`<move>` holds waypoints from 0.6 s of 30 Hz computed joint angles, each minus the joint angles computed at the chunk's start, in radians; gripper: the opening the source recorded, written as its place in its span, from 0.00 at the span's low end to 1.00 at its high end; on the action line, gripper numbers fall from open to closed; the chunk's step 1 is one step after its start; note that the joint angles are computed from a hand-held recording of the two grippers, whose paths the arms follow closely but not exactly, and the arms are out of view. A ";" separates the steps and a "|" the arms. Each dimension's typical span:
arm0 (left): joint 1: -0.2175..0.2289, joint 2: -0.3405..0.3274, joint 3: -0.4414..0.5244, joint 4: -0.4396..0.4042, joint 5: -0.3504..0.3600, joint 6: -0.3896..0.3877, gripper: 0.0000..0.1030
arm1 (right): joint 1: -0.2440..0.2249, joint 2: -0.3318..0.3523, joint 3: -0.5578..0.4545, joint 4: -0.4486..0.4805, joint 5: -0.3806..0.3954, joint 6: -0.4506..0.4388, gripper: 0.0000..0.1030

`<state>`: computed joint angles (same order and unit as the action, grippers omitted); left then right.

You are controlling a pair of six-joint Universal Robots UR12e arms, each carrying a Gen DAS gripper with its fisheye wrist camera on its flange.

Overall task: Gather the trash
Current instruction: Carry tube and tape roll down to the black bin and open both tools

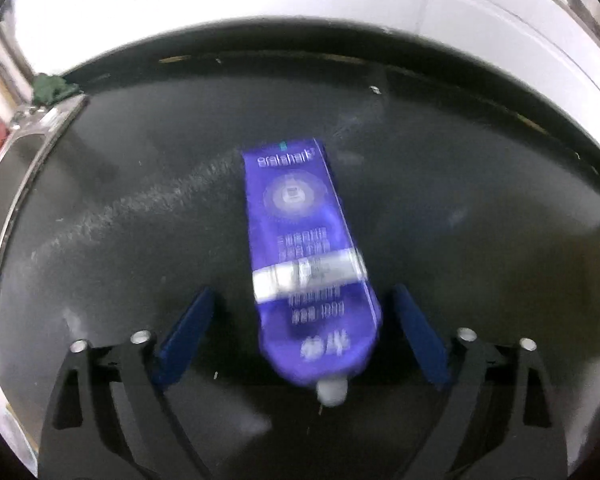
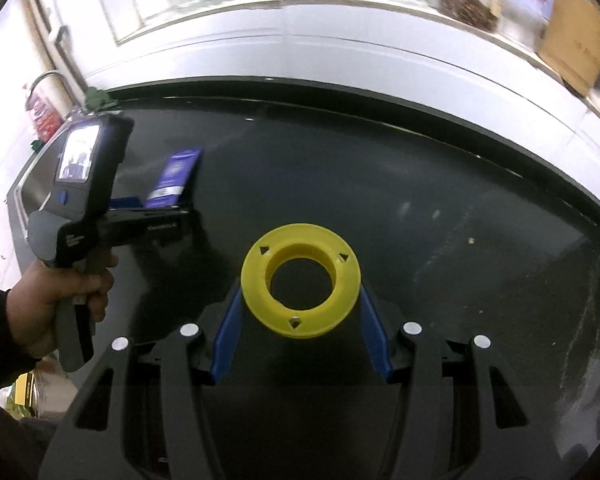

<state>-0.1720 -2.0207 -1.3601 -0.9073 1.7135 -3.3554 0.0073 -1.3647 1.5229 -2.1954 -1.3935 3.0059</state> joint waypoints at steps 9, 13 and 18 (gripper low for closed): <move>-0.008 -0.001 0.013 0.015 -0.002 0.000 0.49 | -0.010 0.077 -0.068 0.050 0.075 -0.082 0.52; -0.007 0.021 -0.014 0.022 0.012 0.005 0.49 | -0.004 0.093 -0.094 0.060 0.100 -0.107 0.52; 0.005 0.082 -0.082 0.057 0.021 0.009 0.49 | 0.018 0.099 -0.109 0.062 0.123 -0.136 0.52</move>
